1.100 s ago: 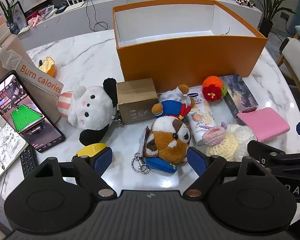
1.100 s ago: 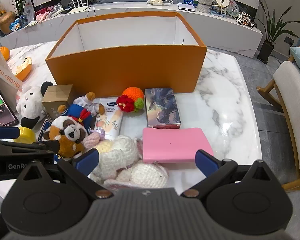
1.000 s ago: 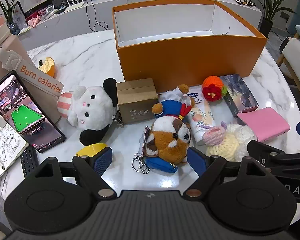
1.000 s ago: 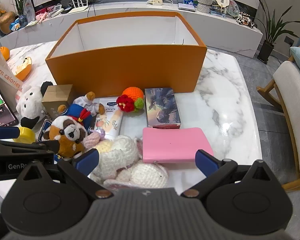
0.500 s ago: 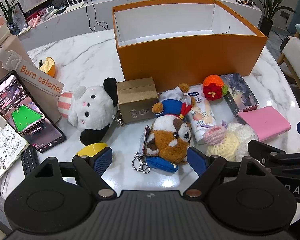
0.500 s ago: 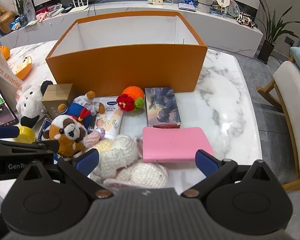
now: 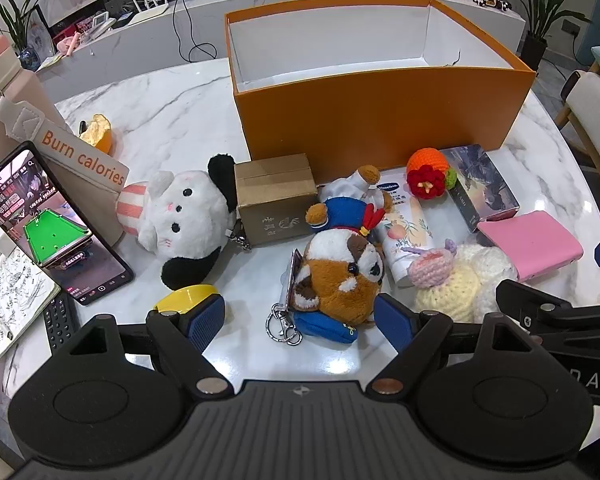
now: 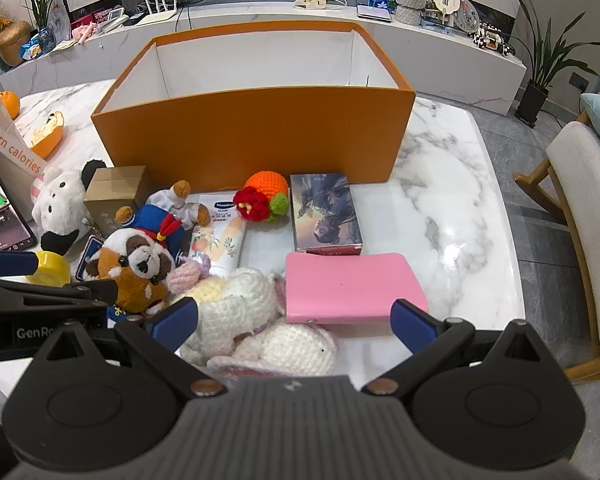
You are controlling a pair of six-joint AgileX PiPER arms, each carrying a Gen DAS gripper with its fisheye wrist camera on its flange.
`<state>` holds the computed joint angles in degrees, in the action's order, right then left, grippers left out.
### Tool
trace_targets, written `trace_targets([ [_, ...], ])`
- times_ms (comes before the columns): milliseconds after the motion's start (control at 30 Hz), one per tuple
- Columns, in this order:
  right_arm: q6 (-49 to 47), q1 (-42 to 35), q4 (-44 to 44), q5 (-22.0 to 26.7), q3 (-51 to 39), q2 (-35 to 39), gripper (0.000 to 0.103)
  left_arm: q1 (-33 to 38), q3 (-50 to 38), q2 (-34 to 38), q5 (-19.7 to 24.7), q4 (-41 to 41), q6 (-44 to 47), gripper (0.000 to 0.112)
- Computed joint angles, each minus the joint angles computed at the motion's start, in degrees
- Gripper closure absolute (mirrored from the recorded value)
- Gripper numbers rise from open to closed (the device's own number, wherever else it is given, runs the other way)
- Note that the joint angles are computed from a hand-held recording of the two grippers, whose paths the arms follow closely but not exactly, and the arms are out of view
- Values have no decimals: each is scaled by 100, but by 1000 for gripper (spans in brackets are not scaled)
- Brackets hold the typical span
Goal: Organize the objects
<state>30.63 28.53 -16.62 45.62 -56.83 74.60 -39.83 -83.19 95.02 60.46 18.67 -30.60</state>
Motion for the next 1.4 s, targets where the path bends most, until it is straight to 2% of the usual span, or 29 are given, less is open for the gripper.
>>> trace_targets([
  [100, 110, 38, -81, -127, 160, -10, 1, 14, 27, -24, -19, -5, 86, 16],
  [567, 74, 37, -73, -106, 140, -7, 1, 2, 5, -11, 0, 1, 108, 16],
  [800, -139, -48, 76, -167, 181, -27, 1, 125, 94, -66, -158, -157, 378, 16],
  [1000, -1366, -726, 910, -569, 169, -208, 1, 470, 1, 34, -239, -376, 505, 16],
  [1100, -2754, -1431, 2089, -1011, 295, -261, 1, 654, -86, 149, -242, -497, 543, 16],
  [1167, -3411, -1792, 2619, -1000, 198, -128, 1, 725, -98, 191, -270, -583, 600, 16],
  [1400, -4036, -2251, 2757, -1287, -48, 288, 1, 770, 25, 239, -704, -1267, 1164, 16],
])
